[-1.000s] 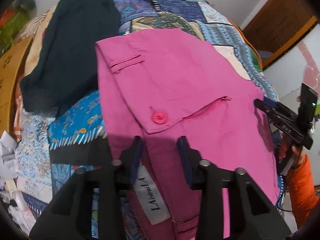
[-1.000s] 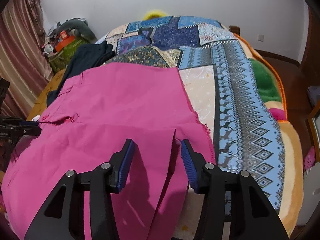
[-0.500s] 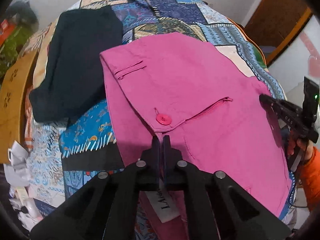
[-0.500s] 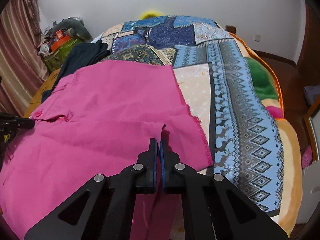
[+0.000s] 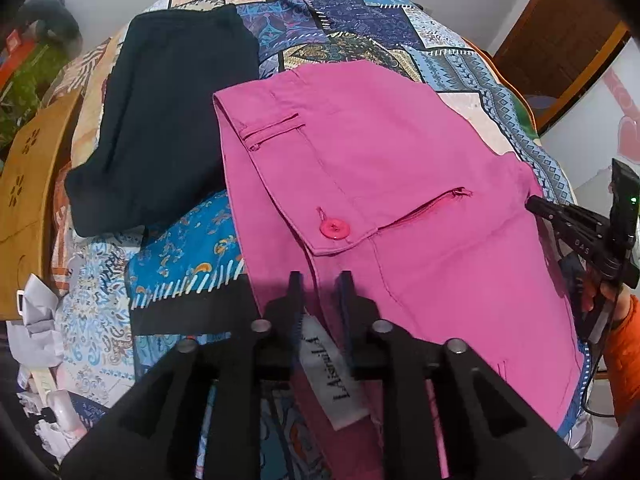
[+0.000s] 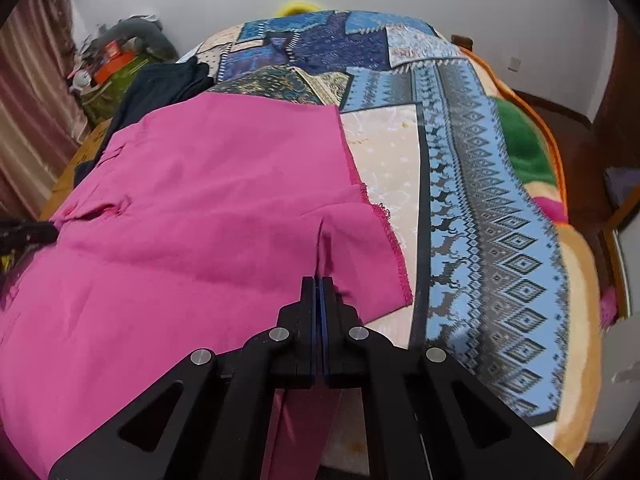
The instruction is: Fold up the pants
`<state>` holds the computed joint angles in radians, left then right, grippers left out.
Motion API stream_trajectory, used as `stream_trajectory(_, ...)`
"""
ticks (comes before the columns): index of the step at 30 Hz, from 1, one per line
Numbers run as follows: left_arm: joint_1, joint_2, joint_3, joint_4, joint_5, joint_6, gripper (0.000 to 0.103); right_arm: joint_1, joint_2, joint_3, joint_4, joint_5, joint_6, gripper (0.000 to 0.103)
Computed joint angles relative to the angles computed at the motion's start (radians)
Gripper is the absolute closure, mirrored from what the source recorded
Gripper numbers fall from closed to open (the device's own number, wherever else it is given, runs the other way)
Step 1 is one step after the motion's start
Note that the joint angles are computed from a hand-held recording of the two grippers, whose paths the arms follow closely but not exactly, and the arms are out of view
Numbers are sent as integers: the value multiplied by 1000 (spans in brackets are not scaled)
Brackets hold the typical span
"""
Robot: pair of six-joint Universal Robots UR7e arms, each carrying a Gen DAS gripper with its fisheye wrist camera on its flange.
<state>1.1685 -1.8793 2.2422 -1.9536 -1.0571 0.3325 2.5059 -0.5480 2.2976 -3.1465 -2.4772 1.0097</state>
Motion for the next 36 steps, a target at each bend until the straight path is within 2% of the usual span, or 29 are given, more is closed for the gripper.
stream_trajectory(3, -10, -13, -16, 9, -18, 10, 68, 33, -31, -8, 77, -7, 21, 99)
stream_trajectory(7, -23, -1, -36, -15, -30, 6, 65, 68, -56, -4, 103, -32, 55, 97)
stream_trajectory(10, -10, 43, -62, -47, -37, -14, 58, 77, -71, 4, 99, -65, 84, 84)
stream_trajectory(12, 5, 80, -81, -58, -41, -32, 58, 71, -81, 8, 93, -90, 92, 68)
stream_trajectory(14, 23, 116, -100, -61, -48, -50, 58, 57, -89, 10, 89, -115, 86, 64)
stream_trajectory(19, 66, 183, -127, -47, -73, -80, 58, 11, -86, 16, 66, -128, 38, 64)
stream_trajectory(26, 99, 228, -149, -6, -138, -91, 58, -94, -37, 55, -149, -53, -57, 64)
stream_trajectory(28, 97, 231, -149, -4, -146, -83, 63, -114, -16, 62, -219, -29, -84, 64)
stream_trajectory(31, 79, 221, -127, -35, -110, -61, 88, -122, -2, 60, -242, -18, -114, 64)
stream_trajectory(32, 76, 219, -122, -45, -101, -55, 92, -123, -1, 57, -237, -16, -125, 69)
stream_trajectory(33, 78, 216, -120, -52, -105, -50, 94, -126, 0, 54, -232, -9, -140, 79)
stream_trajectory(36, 64, 196, -95, -97, -79, -37, 95, -136, 4, 36, -176, 19, -173, 92)
